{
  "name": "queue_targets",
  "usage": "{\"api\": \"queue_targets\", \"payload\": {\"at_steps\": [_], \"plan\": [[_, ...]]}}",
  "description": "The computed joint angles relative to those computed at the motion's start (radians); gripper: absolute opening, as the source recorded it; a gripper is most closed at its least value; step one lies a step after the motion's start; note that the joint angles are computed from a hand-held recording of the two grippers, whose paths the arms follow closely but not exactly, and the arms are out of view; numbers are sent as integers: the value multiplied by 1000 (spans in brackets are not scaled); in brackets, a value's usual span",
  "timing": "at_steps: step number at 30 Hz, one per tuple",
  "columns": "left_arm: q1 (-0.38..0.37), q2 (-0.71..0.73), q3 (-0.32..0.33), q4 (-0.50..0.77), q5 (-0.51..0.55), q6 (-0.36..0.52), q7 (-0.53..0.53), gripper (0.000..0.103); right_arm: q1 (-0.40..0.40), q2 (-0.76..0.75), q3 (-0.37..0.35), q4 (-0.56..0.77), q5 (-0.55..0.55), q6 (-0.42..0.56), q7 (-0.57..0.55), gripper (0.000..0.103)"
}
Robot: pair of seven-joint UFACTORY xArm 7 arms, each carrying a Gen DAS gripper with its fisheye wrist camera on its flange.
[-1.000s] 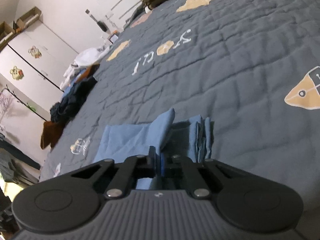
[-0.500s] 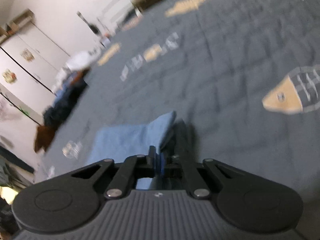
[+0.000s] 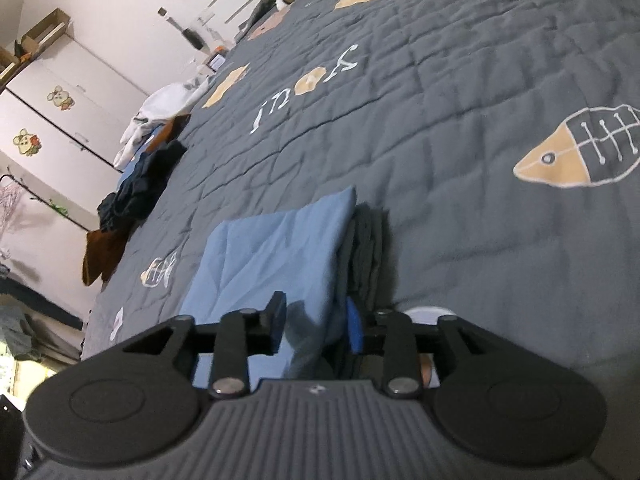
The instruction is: Fold clothes
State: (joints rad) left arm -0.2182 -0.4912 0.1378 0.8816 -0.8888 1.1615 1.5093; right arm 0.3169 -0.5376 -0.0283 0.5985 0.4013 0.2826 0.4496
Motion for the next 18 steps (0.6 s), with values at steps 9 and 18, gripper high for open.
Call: {"api": "queue_targets", "payload": {"at_steps": [9, 18], "plan": [[-64, -186, -35, -239, 99, -337, 293, 59, -5, -5, 31, 9, -25, 29, 31, 37], [-206, -226, 18, -332, 174, -525, 447, 45, -1, -8, 40, 3, -37, 32, 53, 37]]}}
